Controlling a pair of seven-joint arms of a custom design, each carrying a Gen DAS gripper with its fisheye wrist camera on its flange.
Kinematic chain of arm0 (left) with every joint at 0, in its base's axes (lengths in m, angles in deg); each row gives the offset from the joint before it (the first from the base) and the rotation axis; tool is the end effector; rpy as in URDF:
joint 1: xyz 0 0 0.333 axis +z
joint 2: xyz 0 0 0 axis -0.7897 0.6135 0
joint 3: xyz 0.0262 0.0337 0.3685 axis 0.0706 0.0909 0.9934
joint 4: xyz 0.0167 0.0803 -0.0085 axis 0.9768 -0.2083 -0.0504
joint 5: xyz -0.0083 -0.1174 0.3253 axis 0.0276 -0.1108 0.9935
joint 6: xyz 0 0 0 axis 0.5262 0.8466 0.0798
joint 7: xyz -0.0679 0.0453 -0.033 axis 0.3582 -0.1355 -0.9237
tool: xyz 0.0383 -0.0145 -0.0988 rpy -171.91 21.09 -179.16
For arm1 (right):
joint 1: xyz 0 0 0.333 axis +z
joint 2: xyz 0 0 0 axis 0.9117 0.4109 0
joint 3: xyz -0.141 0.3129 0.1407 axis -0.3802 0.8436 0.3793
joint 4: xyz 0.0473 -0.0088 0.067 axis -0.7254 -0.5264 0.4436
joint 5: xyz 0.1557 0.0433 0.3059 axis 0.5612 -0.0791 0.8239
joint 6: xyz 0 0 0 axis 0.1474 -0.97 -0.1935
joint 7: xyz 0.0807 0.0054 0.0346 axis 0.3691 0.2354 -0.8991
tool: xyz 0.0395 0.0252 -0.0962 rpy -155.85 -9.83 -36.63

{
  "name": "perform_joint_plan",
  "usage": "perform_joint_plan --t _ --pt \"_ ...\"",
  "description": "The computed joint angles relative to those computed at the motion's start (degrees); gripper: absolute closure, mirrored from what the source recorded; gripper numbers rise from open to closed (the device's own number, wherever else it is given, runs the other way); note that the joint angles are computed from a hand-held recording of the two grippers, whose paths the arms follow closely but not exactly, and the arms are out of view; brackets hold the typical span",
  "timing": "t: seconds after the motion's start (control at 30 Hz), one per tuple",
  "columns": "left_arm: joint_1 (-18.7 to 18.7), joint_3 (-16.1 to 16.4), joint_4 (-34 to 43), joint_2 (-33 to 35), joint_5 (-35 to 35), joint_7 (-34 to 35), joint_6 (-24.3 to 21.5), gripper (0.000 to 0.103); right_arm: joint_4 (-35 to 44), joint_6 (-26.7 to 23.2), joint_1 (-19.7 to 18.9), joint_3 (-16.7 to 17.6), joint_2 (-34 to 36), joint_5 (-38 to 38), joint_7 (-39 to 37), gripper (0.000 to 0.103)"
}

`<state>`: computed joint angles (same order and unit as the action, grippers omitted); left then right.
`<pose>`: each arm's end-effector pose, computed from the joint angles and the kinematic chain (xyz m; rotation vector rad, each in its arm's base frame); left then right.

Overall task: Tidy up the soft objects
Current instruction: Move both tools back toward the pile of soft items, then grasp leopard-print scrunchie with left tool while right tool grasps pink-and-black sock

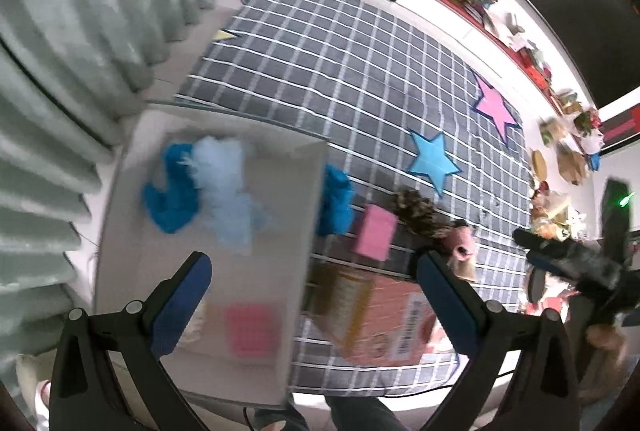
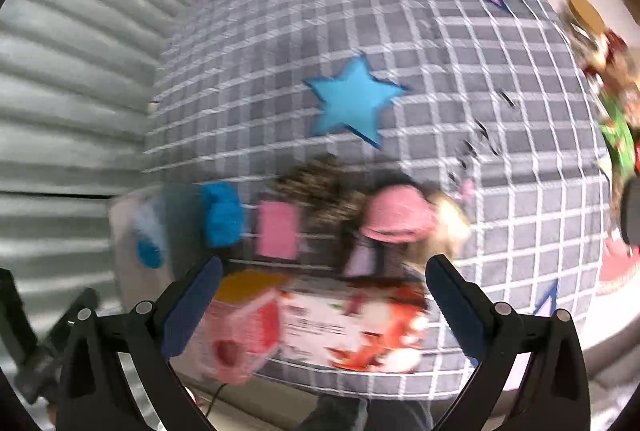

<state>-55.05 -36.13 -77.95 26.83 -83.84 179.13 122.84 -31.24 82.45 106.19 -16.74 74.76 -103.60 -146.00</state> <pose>0.6841 -0.1424 0.5196 0.5902 -2.8778 0.4197 0.3445 0.4361 0.4743 0.0135 2.6983 0.0319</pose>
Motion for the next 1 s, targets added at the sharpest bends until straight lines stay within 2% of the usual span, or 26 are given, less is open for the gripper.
perform_joint_plan --t 0.17,0.3,0.37,0.4,0.6,0.67,0.77,0.83,0.9,1.0 --pt "-1.7 0.0 -5.5 -2.4 1.3 -0.1 2.9 0.0 -3.1 6.6 -0.1 -0.6 1.4 -1.3 1.9 0.0" --pt "-2.5 0.1 -7.6 -3.4 2.1 -0.6 3.7 0.0 -4.3 10.5 -1.6 -1.3 2.8 0.3 -4.3 0.0" --pt "-3.0 0.1 -8.4 -3.8 2.5 -1.0 4.0 0.0 -5.0 10.9 -2.1 -1.3 3.3 2.9 -7.7 0.0" --pt "-3.3 0.1 -9.2 -4.2 2.7 -1.3 4.5 0.0 -6.0 11.6 -1.9 -1.5 3.1 3.3 -7.5 0.0" --pt "-6.4 -0.6 -15.3 -7.0 4.9 -2.0 8.3 0.0 -13.5 21.4 0.1 -3.7 3.9 0.7 2.7 0.0" --pt "-7.7 -0.7 -17.3 -7.8 5.8 -2.7 9.3 0.0 -14.8 24.9 1.4 -5.6 4.8 -3.1 6.9 0.0" --pt "-10.0 -1.1 -21.9 -9.3 7.9 -4.1 11.8 0.0 -15.0 27.9 2.2 -7.6 6.6 -6.3 8.0 0.0" --pt "-11.6 -1.2 -24.3 -9.8 9.4 -5.6 13.4 0.0 -14.8 29.1 1.7 -7.8 7.6 -5.9 5.6 0.0" --pt "-13.2 -1.0 -25.5 -9.4 11.3 -8.5 13.7 0.0 -14.7 29.3 -0.2 -6.1 8.7 -2.4 -0.5 0.0" --pt "-15.6 -0.7 -26.1 -7.8 13.9 -13.7 13.2 0.0 -15.0 26.4 -1.9 -3.6 8.5 4.4 -9.0 0.0"
